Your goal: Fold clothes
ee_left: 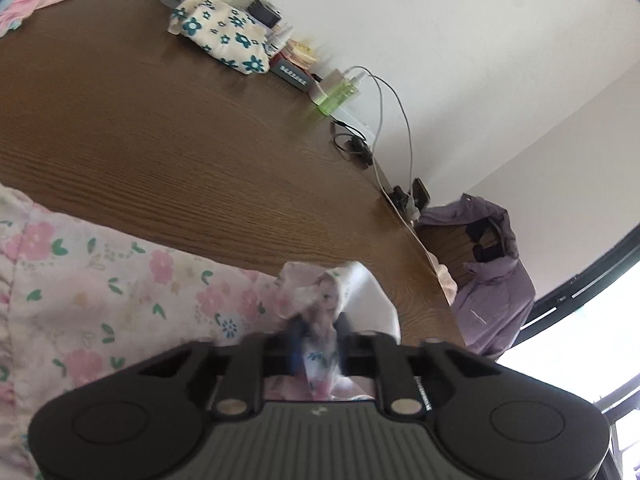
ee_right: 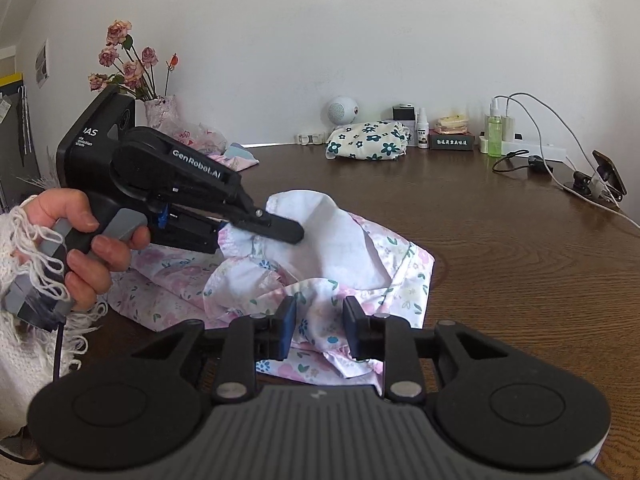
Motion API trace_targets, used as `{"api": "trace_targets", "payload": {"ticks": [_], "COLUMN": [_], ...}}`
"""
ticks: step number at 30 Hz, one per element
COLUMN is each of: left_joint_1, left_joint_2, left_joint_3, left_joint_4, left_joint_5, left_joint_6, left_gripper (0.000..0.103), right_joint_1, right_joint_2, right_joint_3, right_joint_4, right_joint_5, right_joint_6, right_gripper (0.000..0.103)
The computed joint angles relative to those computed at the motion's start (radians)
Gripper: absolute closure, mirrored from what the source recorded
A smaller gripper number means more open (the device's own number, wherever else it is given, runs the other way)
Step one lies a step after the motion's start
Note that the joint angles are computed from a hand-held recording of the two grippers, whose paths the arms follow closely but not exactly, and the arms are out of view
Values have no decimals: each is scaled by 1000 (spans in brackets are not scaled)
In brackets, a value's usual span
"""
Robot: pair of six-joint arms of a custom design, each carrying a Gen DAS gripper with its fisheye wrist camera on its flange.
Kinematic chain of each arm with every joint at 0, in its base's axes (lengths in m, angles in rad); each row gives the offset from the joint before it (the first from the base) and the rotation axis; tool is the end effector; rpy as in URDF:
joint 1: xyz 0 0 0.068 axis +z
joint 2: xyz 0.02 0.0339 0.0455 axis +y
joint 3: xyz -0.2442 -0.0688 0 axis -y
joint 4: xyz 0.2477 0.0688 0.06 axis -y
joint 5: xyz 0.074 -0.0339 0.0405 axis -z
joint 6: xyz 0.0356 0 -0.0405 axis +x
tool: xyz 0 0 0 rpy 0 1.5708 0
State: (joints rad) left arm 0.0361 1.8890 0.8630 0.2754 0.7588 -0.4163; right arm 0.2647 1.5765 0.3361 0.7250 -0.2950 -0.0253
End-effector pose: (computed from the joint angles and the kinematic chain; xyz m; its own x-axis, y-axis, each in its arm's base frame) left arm 0.3497 -0.0119 0.0966 -0.8162 -0.3231 -0.4790 0.1603 0.6699 -0.7249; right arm 0.2410 0.0761 0.0896 -0.4631 -0.1506 -0.8734 -0.5064 0.8538 0.1212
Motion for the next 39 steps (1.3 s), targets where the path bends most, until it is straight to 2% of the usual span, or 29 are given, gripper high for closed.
{"api": "trace_targets", "payload": {"ticks": [3, 7, 8, 11, 12, 15, 17, 20, 23, 26, 30, 35, 39], "left_joint_1": [37, 68, 70, 77, 80, 66, 30, -64, -146, -163, -109, -54, -27], "left_joint_2": [-24, -40, -42, -108, -131, -249, -300, -302, -251, -183, -141, -121, -110], "left_joint_3": [-25, -14, -9, -64, -83, -169, -195, -169, -120, -110, -129, -155, -146], "left_joint_4": [-1, -107, -130, -85, -68, 29, 58, 8, -74, -83, -38, 22, 19], "left_joint_5": [47, 22, 17, -11, -20, -89, -110, -180, -293, -362, -298, -216, -172], "left_joint_6": [16, 96, 117, 154, 165, 204, 266, 400, 514, 562, 546, 497, 463], "left_gripper": [100, 100, 94, 61, 56, 54, 54, 57, 85, 85, 85, 86, 87], "right_joint_1": [4, 2, -1, -57, -86, -175, -226, -270, -286, -295, -304, -286, -271], "right_joint_2": [6, 17, 12, -46, -70, -136, -106, -22, 43, 64, 79, 146, 167], "right_joint_3": [3, 10, 11, -7, -11, -15, 21, 91, 124, 125, 136, 180, 196], "right_joint_4": [-7, -20, -29, -47, -62, -111, -156, -221, -225, -218, -228, -195, -192], "right_joint_5": [19, 11, 2, -75, -103, -188, -206, -241, -284, -296, -313, -356, -366], "right_joint_6": [-15, -34, -34, 1, 24, 94, 152, 237, 301, 335, 363, 464, 519], "right_gripper": [68, 64, 61, 53, 52, 48, 48, 49, 49, 50, 50, 51, 53]}}
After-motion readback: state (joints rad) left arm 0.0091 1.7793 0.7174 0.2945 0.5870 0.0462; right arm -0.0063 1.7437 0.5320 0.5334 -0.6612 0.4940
